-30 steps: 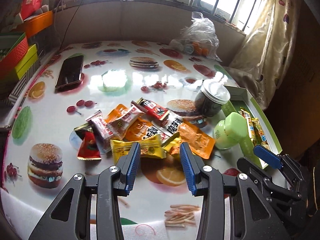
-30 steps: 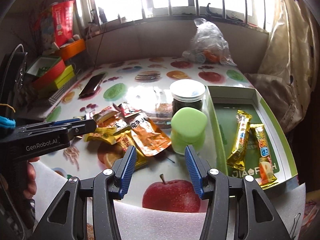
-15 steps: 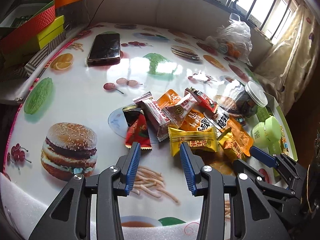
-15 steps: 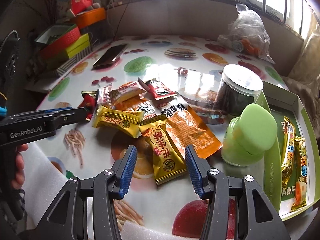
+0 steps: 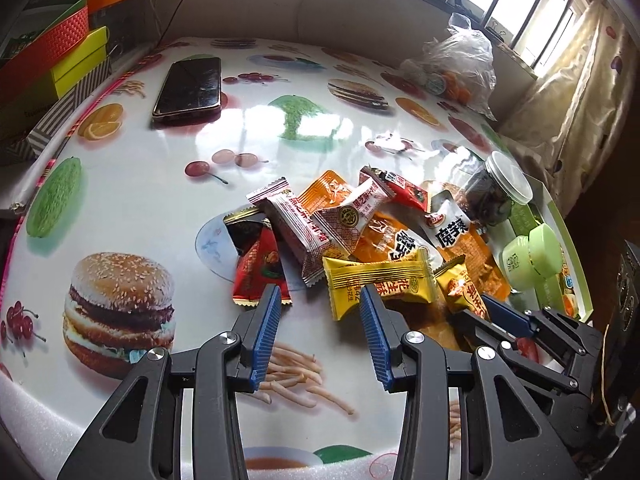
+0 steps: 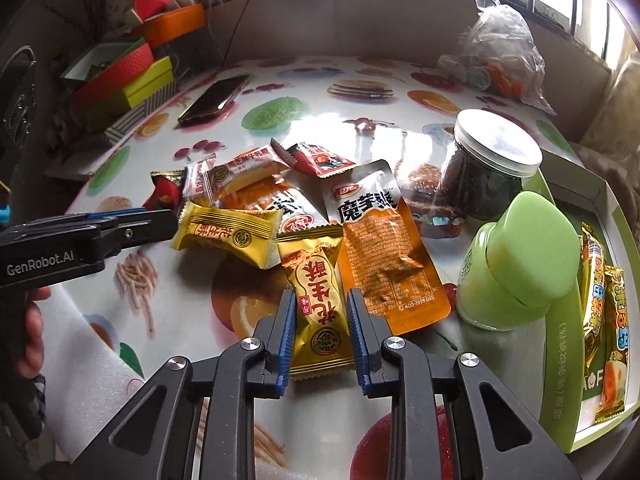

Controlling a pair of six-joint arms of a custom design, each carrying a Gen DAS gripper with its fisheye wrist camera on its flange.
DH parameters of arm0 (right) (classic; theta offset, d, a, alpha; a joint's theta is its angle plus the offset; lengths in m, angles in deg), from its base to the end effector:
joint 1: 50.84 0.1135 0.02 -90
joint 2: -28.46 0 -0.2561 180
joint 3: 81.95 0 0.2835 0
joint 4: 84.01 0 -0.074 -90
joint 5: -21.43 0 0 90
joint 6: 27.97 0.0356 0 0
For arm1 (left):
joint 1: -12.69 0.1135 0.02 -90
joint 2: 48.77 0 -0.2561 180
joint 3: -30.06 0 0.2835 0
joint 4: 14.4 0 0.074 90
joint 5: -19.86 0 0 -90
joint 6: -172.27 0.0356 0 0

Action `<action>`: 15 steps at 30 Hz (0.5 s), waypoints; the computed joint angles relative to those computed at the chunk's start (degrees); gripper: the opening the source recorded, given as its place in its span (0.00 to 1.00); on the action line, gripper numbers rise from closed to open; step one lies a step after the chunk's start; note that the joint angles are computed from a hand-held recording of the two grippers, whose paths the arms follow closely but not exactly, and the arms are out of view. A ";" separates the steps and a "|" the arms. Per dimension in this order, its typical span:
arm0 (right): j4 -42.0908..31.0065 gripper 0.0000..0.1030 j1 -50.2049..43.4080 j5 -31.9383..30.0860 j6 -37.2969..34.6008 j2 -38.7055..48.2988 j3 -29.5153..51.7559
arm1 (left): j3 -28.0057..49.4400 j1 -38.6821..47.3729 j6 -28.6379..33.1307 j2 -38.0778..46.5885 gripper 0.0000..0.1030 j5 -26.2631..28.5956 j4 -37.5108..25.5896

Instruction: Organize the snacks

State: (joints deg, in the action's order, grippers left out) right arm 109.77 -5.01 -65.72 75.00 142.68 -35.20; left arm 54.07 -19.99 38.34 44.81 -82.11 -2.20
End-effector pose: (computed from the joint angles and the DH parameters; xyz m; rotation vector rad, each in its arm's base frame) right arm 0.2093 0.2129 -0.0031 -0.6994 2.4452 0.3543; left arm 0.1670 -0.0983 0.0118 -0.3288 2.5376 -0.2536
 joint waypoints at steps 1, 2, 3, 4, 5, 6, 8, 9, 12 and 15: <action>0.44 0.19 -0.09 -0.33 0.31 -0.38 -0.54 | 0.56 0.17 0.33 1.12 0.41 0.77 0.81; 0.57 0.19 -0.21 -0.58 0.71 -0.76 -0.89 | 1.15 0.42 0.55 2.41 0.41 1.78 1.52; 0.68 0.19 -0.29 -0.63 0.98 -1.26 -1.36 | 1.70 0.48 0.56 3.54 0.41 2.57 2.11; 0.98 0.19 -0.28 -0.57 1.02 -1.81 -1.96 | 2.07 0.36 0.71 4.64 0.41 3.29 3.22; 1.28 0.19 -0.39 -0.75 1.12 -2.43 -2.62 | 2.56 0.18 0.85 5.44 0.41 3.97 3.71; 1.43 0.19 -0.55 -1.09 1.24 -3.08 -3.25 | 3.00 -0.26 0.69 6.10 0.41 4.28 3.96; 1.64 0.19 -0.70 -1.34 1.37 -4.26 -4.39 | 3.58 -1.41 0.42 7.09 0.41 4.58 4.69; 1.75 0.19 -0.86 -1.48 1.50 -4.73 -4.89 | 3.90 -2.06 0.22 7.59 0.41 4.69 4.95; 2.01 0.19 -1.25 -1.20 2.16 -6.17 -6.40 | 4.56 -3.97 0.80 8.69 0.41 5.33 6.01; 2.24 0.19 -1.64 -1.37 2.26 -8.07 -8.22 | 4.76 -6.53 1.06 8.48 0.41 5.82 5.94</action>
